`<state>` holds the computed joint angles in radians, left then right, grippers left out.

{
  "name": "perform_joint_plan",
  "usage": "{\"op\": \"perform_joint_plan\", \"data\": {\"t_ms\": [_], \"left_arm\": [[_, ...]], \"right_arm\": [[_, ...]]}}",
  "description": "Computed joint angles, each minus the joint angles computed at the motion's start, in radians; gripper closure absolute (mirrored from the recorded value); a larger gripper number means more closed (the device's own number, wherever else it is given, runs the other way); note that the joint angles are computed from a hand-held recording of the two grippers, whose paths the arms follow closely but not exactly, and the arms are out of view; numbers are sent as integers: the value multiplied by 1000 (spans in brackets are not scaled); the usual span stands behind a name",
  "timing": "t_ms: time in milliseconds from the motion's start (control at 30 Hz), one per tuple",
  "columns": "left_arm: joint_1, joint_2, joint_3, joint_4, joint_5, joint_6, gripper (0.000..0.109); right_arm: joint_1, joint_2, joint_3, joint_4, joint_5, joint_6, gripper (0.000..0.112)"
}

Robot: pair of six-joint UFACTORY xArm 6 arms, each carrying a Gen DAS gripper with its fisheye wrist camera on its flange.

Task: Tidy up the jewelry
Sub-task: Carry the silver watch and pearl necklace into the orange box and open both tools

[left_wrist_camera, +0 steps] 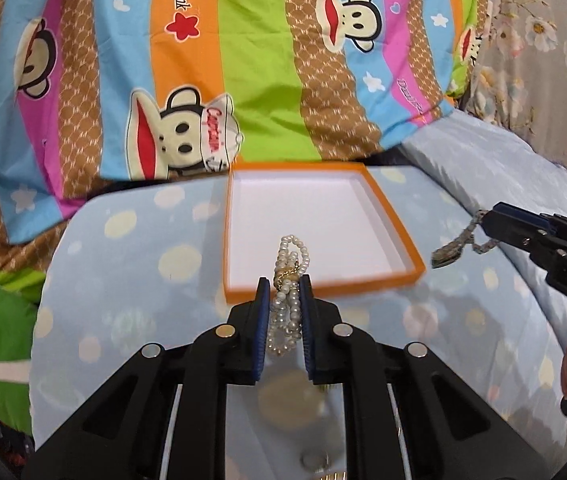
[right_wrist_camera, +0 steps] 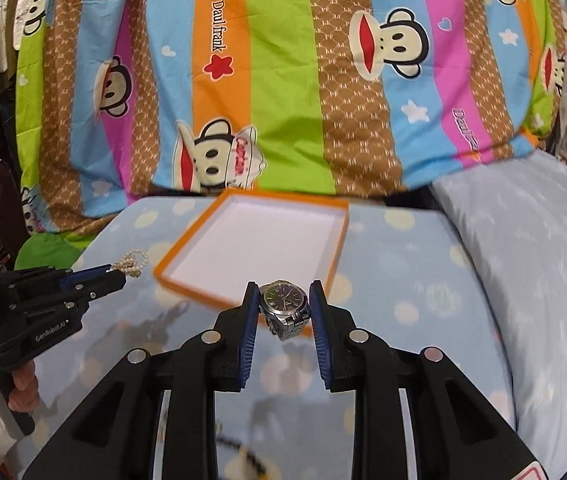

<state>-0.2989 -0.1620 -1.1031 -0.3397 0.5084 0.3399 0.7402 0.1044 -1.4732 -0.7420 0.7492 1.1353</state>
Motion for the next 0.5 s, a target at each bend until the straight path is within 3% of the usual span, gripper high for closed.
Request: {"op": "perform_joint_plan", "data": {"t_ms": [267, 433, 500], "left_arm": [[-23, 406, -489, 174, 27, -188, 95], [-31, 709, -880, 294, 188, -331, 95], [-32, 799, -995, 314, 256, -354, 95]], "right_arm": [[-135, 379, -488, 70, 0, -132, 88], [-179, 587, -732, 159, 62, -189, 88], [-189, 608, -732, 207, 65, -208, 88]]}}
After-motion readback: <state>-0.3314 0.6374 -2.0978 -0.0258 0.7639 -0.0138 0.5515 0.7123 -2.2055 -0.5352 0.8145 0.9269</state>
